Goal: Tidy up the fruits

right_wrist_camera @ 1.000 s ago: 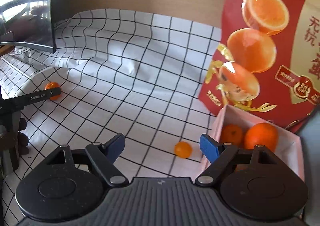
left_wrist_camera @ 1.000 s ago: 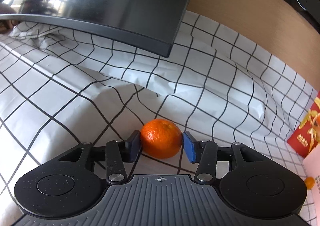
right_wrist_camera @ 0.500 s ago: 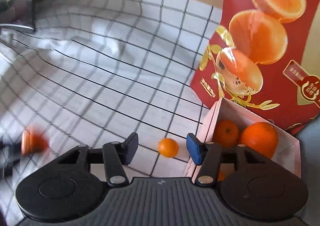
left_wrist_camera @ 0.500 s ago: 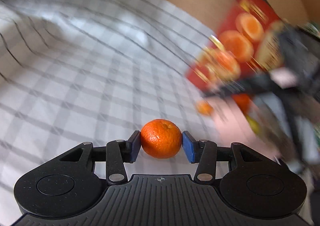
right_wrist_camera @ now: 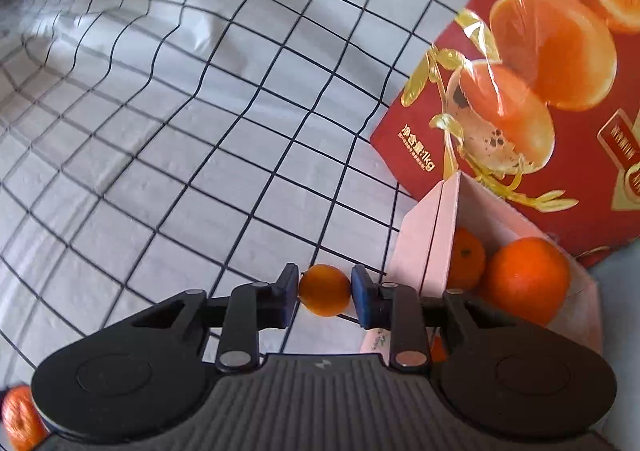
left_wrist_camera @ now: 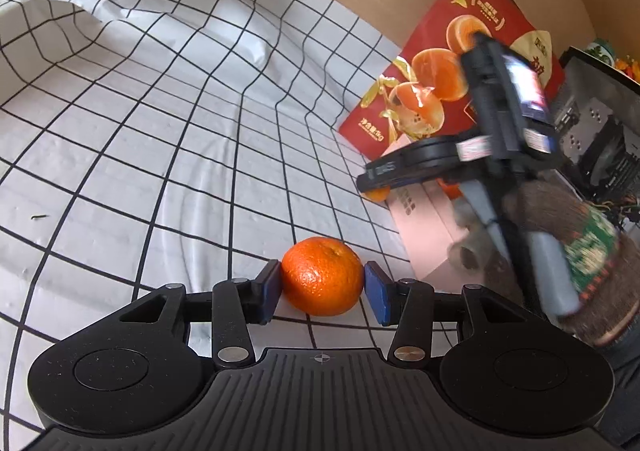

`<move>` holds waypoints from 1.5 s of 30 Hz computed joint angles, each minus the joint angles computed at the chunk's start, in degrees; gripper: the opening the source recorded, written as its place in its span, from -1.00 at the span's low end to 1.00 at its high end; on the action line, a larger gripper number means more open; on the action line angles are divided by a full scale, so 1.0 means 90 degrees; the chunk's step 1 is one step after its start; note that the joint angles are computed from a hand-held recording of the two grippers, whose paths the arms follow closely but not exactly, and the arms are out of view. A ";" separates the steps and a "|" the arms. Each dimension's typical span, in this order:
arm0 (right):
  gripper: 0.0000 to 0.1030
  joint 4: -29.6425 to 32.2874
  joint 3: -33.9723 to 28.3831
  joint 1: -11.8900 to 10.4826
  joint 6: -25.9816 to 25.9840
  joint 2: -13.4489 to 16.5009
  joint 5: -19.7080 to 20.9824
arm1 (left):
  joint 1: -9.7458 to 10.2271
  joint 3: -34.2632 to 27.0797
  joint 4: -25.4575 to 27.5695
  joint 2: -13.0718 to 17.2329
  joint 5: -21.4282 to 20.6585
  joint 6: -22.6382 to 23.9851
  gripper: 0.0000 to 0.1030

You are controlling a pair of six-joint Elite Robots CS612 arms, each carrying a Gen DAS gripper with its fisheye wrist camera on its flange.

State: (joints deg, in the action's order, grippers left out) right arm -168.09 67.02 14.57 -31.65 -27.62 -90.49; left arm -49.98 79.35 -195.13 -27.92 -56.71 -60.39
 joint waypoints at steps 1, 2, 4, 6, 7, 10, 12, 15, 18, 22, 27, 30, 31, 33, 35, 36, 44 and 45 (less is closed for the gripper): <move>-0.47 -0.0093 0.0113 -0.0031 0.0053 -0.0061 0.0113 | -0.0004 0.0002 -0.0007 0.0001 0.0004 0.0008 -0.03; -0.47 -0.0086 0.0280 -0.0104 0.0150 -0.0184 0.0414 | -0.0005 0.0004 -0.0002 0.0000 0.0009 0.0016 -0.02; -0.47 0.0101 0.0698 -0.0345 0.0085 -0.0514 0.1300 | -0.0010 0.0007 0.0017 -0.0004 0.0019 0.0037 -0.02; -0.47 -0.0122 0.1336 -0.0531 -0.0152 -0.0878 0.1895 | -0.0023 -0.0010 0.0094 -0.0013 0.0024 0.0123 -0.02; -0.47 -0.0229 0.1646 -0.0619 -0.0331 -0.1044 0.2141 | -0.0035 -0.0038 0.0148 -0.0011 0.0028 0.0196 -0.02; -0.47 -0.0541 0.2548 -0.0934 -0.0734 -0.1473 0.2787 | -0.0078 -0.0206 0.0245 0.0036 -0.0028 0.0459 -0.02; -0.47 -0.0861 0.3014 -0.1117 -0.0847 -0.1637 0.2960 | -0.0098 -0.0383 0.0301 0.0099 -0.0195 0.0600 -0.02; -0.47 -0.1311 0.3359 -0.1323 -0.0873 -0.1662 0.2973 | -0.0153 -0.0744 0.0470 0.0238 -0.0402 0.0943 -0.02; -0.46 -0.1438 0.3453 -0.1535 -0.0727 -0.1606 0.3102 | -0.0209 -0.1116 0.0698 0.0380 -0.0585 0.1269 -0.02; -0.46 -0.1789 0.3492 -0.1710 -0.0541 -0.1493 0.3251 | -0.0276 -0.1454 0.1228 0.0491 -0.0625 0.1476 -0.02; -0.16 -0.1709 0.3425 -0.1827 -0.0342 -0.1387 0.3541 | -0.0357 -0.1487 0.1401 0.0515 -0.0211 0.1631 -0.02; 0.43 -0.2029 0.3417 -0.1847 -0.0025 -0.1297 0.3573 | -0.0357 -0.1385 0.1281 0.0492 -0.0033 0.1522 -0.02; 0.44 -0.2132 0.3407 -0.1841 0.0052 -0.1267 0.3543 | -0.0354 -0.1340 0.1253 0.0476 0.0009 0.1447 -0.02; 0.46 -0.2299 0.3400 -0.1823 0.0125 -0.1215 0.3420 | -0.0347 -0.1270 0.1295 0.0442 0.0085 0.1264 -0.02; 0.50 -0.2355 0.3406 -0.1807 0.0216 -0.1172 0.3347 | -0.0344 -0.1217 0.1259 0.0426 0.0107 0.1157 -0.02; 0.50 -0.2312 0.3397 -0.1796 0.0244 -0.1149 0.3321 | -0.0346 -0.1210 0.1245 0.0422 0.0109 0.1146 -0.02; 0.64 -0.2819 0.3447 -0.1770 0.0360 -0.0989 0.3174 | -0.0377 -0.1406 0.1286 0.0509 0.0211 0.1451 -0.02; 0.66 -0.2859 0.3442 -0.1790 0.0404 -0.0967 0.3236 | -0.0375 -0.1437 0.1330 0.0524 0.0183 0.1486 -0.02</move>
State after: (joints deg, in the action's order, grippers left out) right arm -193.83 98.00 -1.54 -28.02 -36.32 -61.37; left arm -53.35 66.42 -183.17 -23.21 -55.06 -47.01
